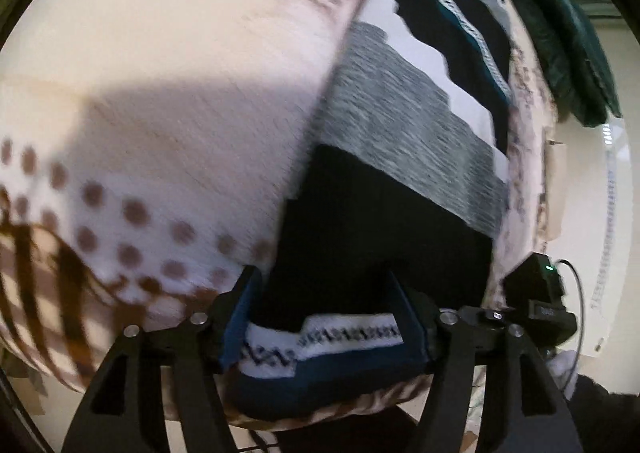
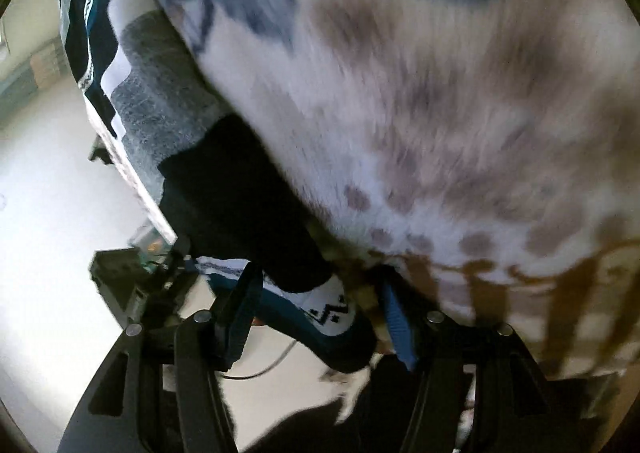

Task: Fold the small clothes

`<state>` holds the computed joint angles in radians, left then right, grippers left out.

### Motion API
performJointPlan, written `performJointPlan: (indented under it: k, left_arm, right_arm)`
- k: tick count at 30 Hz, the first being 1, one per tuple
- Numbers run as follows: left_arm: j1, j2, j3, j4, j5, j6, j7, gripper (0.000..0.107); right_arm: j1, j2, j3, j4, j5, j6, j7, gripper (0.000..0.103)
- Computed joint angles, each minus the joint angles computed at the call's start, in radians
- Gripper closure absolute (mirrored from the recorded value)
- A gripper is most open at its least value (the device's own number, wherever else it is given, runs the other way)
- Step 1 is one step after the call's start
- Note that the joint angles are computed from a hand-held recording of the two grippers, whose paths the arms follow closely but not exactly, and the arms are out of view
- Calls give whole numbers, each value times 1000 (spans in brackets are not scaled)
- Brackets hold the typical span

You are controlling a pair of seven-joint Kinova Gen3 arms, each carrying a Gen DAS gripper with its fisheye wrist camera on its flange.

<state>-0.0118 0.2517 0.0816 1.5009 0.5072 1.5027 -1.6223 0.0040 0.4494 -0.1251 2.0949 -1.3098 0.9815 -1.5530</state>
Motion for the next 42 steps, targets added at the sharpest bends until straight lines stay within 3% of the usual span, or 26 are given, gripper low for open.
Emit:
performJointPlan:
  k: [1,2,3,4,9,12,15,17,21,22,23,24,25,30,34,40,42]
  left_arm:
    - [-4,-10,0,12,5,2,-9,50]
    - [-11,-18,-2,23,9,6,-24,78]
    - [-2,-36,-7,34,-3,1,-28,94]
    - [-12,-48,-7,47,2,0,-41,99]
    - [-43,-101,-39,112,22,-24,-77,99]
    - [-56,-87,-44,106,52,-8,-81,95]
    - [-75,-58,-46,102,85,18,-88,79]
    - [-90,-52,-46,119,119,19,-104,67]
    - [-77,-69,-41,157,132,-34,-84,70]
    - [-72,-76,-42,162,128,-46,-68,88]
    - [-66,-78,-40,164,129,-52,-49,96]
    - [-67,-86,-42,167,133,-56,-35,96]
    - [-62,-96,-42,162,125,-58,-19,97]
    - [-54,-148,-43,94,129,-36,27,99]
    - [-14,-160,-32,-46,129,-53,93,99]
    - [25,-20,33,-320,144,-166,166,99]
    - [50,54,50,-413,134,-222,173,99]
  right_arm:
    - [2,-6,-14,12,-18,-20,6,43]
    - [-7,-17,-20,9,-20,-42,-4,57]
    - [-32,-40,-13,14,-5,-63,-15,79]
    - [-39,-51,-14,14,3,-68,-31,96]
    - [-115,-99,-1,14,61,-107,-136,96]
    - [-151,-62,3,-75,155,-84,-201,95]
    - [-131,-47,-21,-117,199,-56,-217,80]
    - [-71,-48,-67,-81,160,-77,-154,59]
    - [-57,-36,-67,-7,31,-102,-61,54]
    - [-55,-37,-75,9,2,-123,-49,54]
    - [-61,-45,-67,18,-11,-132,-42,60]
    - [-79,-64,-54,24,-12,-150,-52,71]
    - [-78,-76,-48,26,0,-152,-58,93]
    - [-92,-164,-29,0,45,-154,-100,95]
    - [-84,-230,-6,-63,89,-145,-143,95]
    - [-10,-217,61,-315,231,-89,-221,95]
    - [-34,-180,137,-408,234,-100,-192,95]
